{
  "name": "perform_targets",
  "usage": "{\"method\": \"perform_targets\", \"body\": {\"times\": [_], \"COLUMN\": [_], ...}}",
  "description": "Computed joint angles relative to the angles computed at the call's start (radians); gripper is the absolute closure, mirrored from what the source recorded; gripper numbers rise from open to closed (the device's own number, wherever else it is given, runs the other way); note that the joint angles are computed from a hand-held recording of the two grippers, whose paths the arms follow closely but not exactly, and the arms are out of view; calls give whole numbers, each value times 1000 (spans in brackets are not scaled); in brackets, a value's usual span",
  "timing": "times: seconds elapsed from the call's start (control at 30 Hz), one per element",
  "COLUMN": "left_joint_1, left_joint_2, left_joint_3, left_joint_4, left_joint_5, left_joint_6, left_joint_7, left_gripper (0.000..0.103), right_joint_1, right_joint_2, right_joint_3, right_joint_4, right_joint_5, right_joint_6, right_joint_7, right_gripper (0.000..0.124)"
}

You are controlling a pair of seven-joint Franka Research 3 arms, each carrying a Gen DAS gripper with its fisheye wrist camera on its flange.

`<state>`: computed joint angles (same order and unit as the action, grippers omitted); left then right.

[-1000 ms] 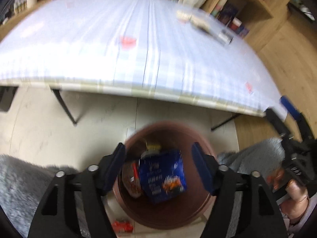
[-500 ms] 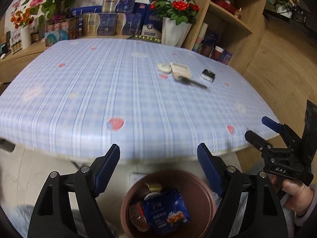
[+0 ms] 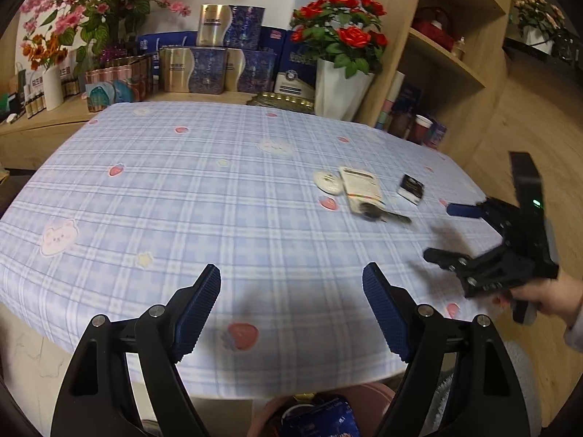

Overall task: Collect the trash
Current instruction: 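Grasp the black spoon in its clear wrapper with the right tool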

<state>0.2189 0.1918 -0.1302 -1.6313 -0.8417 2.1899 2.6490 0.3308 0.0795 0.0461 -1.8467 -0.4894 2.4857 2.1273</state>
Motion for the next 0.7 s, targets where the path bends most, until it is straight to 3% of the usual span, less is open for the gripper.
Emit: {"method": "perform_targets", "body": {"times": [0.1,0.2,0.47,0.57,0.7], "left_joint_1": [1,4,24,30,29], "left_joint_2": [21,48,110,116,116], "left_joint_3": [0,-6,-34,-45,-51], "left_joint_4": [19,46,112,118,117], "left_joint_5": [7,27,68,69,78], "left_joint_6": [2,1,-11,-16,-25], "left_joint_7": [-11,-32,-82,-85,-94], "left_gripper": [25,25,25,25,25], "right_joint_1": [-9,-11,3,-26,-25], "right_joint_2": [95,185,243,227,206], "right_joint_3": [-8,-23,-61,-42,-39], "right_joint_4": [108,214,268,236,202], "right_joint_5": [66,149,244,363,413], "right_joint_6": [-33,-81,-65,-26,0], "right_joint_7": [-125,-214,-255,-285,-309], "right_gripper": [31,44,45,69,96]}}
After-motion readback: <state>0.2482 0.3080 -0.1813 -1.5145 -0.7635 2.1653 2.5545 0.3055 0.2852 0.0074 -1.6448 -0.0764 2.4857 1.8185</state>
